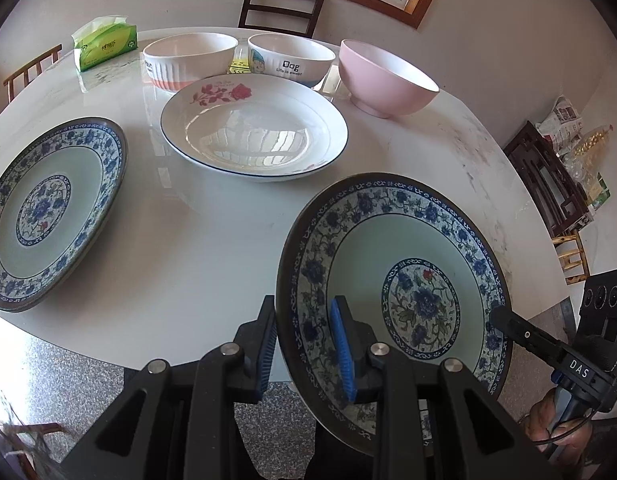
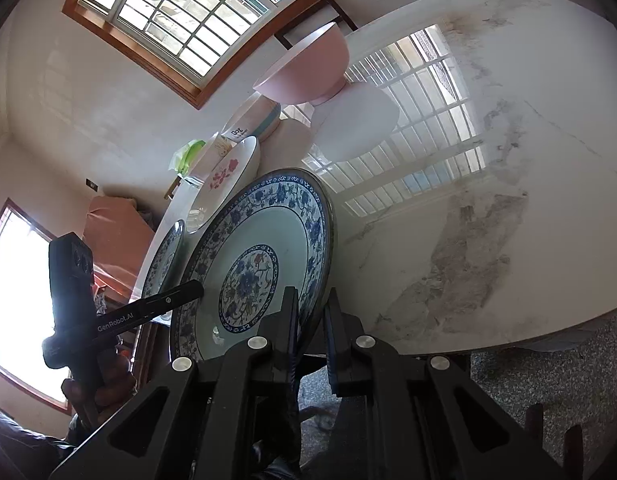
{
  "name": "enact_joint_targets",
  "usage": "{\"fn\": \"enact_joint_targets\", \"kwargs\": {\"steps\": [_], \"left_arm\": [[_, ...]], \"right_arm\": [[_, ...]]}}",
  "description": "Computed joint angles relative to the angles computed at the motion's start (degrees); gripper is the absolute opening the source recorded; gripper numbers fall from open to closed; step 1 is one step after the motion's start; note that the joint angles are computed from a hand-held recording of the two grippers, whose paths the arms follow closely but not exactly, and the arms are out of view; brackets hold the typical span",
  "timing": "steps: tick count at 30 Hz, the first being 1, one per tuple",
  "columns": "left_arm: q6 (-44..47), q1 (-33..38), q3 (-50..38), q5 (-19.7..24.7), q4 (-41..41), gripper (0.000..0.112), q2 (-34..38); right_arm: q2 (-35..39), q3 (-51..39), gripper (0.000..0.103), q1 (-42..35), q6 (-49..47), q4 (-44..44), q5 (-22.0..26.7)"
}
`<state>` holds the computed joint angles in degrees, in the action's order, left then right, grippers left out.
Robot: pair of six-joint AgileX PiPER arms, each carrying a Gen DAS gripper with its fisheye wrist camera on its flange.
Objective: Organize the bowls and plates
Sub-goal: 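Lift the held plate with both tools toward the other blue-and-white plate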
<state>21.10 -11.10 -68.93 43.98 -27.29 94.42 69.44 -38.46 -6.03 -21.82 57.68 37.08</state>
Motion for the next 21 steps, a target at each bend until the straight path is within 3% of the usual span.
{"fn": "enact_joint_targets", "kwargs": {"steps": [9,21], "left_arm": [[4.0,6.2,1.7,1.3,-3.4,0.027,-2.9],[7.9,18.4,3.1,4.4,-6.3,0.027,-5.7]], "right_arm": [[0.9,-2.4,0.013,6.4,4.0,-2.5,-2.9],[8.9,-10.3,0.014,15.5,3.7,-2.2,-5.5]]}}
